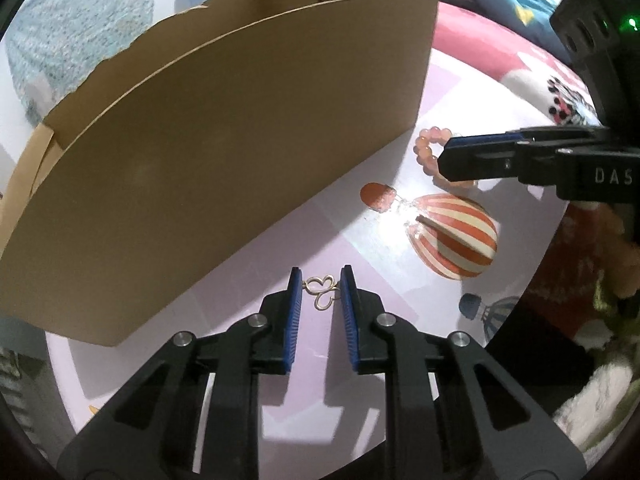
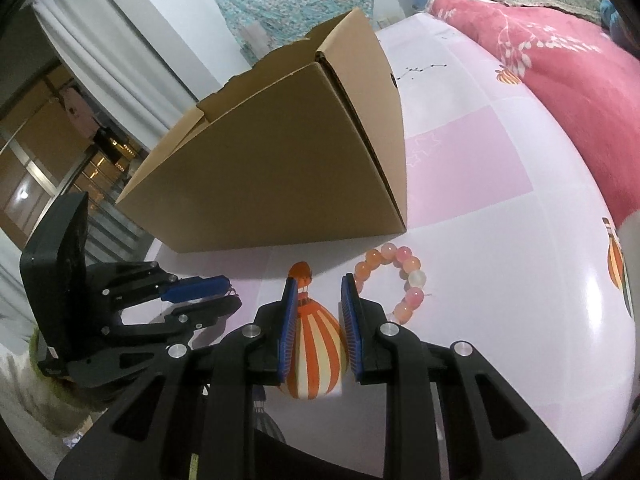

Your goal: Organize jewelry

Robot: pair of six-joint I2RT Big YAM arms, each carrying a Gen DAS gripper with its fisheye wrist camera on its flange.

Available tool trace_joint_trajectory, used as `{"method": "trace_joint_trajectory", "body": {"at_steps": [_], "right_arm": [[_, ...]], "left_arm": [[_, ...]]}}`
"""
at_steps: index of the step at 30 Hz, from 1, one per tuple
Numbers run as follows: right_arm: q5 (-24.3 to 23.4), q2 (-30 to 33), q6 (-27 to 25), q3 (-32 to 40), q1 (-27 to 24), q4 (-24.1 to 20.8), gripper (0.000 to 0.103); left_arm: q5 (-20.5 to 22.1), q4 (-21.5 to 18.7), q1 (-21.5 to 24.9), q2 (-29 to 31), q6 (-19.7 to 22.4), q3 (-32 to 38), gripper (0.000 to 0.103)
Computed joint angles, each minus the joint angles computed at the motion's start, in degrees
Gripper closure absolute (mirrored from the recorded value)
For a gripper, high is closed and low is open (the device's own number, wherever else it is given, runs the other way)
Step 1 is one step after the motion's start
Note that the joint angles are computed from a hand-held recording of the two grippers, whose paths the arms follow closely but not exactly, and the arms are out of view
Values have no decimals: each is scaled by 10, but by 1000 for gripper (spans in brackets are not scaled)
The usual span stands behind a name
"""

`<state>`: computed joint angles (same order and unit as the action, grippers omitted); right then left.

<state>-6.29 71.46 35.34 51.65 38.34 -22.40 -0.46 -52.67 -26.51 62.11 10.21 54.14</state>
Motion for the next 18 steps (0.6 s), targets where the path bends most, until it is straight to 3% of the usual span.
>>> {"method": "trace_joint_trajectory", "body": {"at_steps": [6, 9, 18], "right_arm": [[-3, 10, 4, 6, -1, 2, 80], [-1, 18, 1, 14, 1, -2, 80], [12, 33, -3, 36, 12, -19, 80]], "left_arm": [[21, -18, 3, 3, 47, 8, 84], [37, -23, 5, 12, 50, 16, 84], [67, -2, 31, 12, 71, 7, 91]]}}
